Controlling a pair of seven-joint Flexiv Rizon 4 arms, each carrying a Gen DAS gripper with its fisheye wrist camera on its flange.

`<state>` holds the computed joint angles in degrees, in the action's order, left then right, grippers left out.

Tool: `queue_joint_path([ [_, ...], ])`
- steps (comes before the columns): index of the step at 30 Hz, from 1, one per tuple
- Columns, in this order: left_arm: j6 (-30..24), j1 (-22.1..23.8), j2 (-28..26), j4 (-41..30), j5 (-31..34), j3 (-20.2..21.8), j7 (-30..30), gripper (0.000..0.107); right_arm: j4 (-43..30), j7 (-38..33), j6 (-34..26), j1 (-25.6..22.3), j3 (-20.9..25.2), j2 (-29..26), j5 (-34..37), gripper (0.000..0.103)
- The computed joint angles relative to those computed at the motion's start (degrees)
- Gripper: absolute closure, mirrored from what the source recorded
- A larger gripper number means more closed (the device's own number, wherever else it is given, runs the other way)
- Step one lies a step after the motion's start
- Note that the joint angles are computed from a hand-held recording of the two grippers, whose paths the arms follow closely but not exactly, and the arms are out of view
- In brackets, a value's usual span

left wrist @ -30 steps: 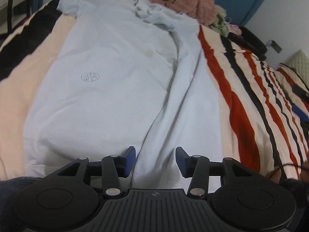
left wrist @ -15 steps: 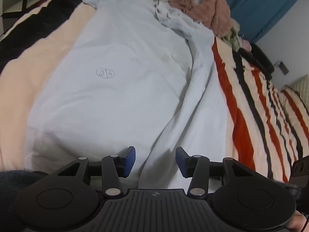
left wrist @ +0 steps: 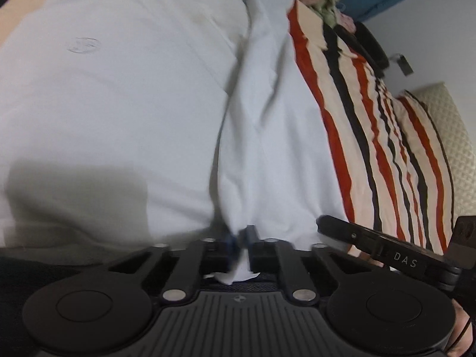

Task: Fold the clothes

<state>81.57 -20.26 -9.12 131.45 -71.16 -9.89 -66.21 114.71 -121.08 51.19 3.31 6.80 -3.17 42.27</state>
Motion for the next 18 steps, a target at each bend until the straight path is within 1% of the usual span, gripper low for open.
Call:
queue_joint_path([
  [2,0.09,-0.08,-0.41,-0.01,5.32,0.59,-2.32,0.105,0.29,-0.06,0.26,-0.25,-0.28,-0.10,-0.39,0.094],
  [7,0.26,0.19,-0.76,0.50,28.09,3.84,-15.53,0.105,0.67,0.73,1.40,-1.07,-0.58,-0.52,0.51,0.092],
  [8,0.51,0.22,-0.87,0.37,31.21,4.24,-17.41,0.105,0.80,0.60,1.87,-1.21,-0.55,-0.49,1.01,0.092],
  [10,1.33,0.24,-1.09,0.08,36.59,4.75,-20.36,0.105,1.58,0.02,4.87,-1.00,-0.08,-0.16,1.99,0.091],
  [12,1.89,0.40,-1.23,-0.32,41.33,5.16,-22.51,0.104,2.32,-0.92,7.90,-0.74,0.31,0.26,3.36,0.090],
  [13,2.43,0.58,-1.17,-0.39,43.12,5.07,-23.20,0.103,2.71,-2.44,9.58,-0.76,0.51,0.83,5.14,0.089],
  [15,3.90,0.98,-0.95,-0.43,46.34,4.82,-24.62,0.092,3.31,-5.87,12.70,-0.59,0.67,1.96,9.07,0.070],
  [16,4.50,0.62,-0.79,-0.75,49.39,5.69,-26.30,0.088,3.51,-7.78,14.13,-0.44,0.63,2.53,11.22,0.043],
  [17,5.10,-0.07,-0.64,-1.20,52.93,6.99,-28.57,0.075,3.65,-9.83,15.47,-0.25,0.52,3.10,13.49,0.022],
  [18,5.68,-1.39,-0.51,-1.91,57.33,9.05,-31.89,0.062,3.80,-11.77,16.96,0.02,0.41,3.67,15.55,0.016],
])
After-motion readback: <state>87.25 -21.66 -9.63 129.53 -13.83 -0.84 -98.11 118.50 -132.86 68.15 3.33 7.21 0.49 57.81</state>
